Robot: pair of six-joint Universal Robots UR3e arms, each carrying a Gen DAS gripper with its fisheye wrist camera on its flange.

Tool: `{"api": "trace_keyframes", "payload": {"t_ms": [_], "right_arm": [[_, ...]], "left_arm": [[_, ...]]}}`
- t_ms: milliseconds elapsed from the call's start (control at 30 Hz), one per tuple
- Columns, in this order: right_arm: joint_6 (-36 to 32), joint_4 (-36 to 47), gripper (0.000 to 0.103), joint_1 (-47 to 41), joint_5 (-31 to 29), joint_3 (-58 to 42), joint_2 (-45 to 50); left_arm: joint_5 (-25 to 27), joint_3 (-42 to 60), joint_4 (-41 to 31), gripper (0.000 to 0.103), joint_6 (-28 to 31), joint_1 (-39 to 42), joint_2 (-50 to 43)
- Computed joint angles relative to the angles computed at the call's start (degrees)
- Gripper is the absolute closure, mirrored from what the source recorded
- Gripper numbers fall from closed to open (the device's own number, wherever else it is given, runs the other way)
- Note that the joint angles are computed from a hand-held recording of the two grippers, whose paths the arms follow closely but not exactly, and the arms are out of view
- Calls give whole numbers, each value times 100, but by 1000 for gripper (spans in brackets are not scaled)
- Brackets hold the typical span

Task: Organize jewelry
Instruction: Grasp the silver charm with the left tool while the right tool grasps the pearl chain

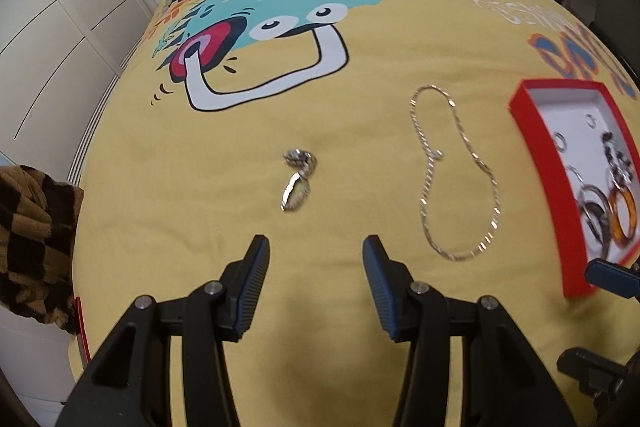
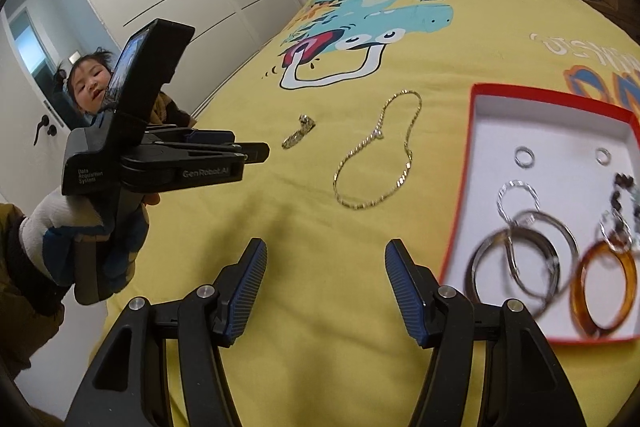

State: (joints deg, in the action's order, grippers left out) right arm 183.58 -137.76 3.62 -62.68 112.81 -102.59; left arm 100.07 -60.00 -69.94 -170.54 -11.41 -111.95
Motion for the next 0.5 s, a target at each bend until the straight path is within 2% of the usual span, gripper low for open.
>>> {"api": "trace_keyframes", "payload": {"t_ms": [67, 367, 500], "right_arm": [[133, -106, 33, 59, -39, -274, 392], [568, 13, 27, 420, -595, -1858, 2046], [786, 146, 25, 500, -864, -2452, 2604]], "left_arm": [[-102, 272, -92, 56, 16, 106, -210], [-532, 993, -310, 56, 225, 435, -900], [-514, 1470, -401, 56, 328, 463, -1337]]}}
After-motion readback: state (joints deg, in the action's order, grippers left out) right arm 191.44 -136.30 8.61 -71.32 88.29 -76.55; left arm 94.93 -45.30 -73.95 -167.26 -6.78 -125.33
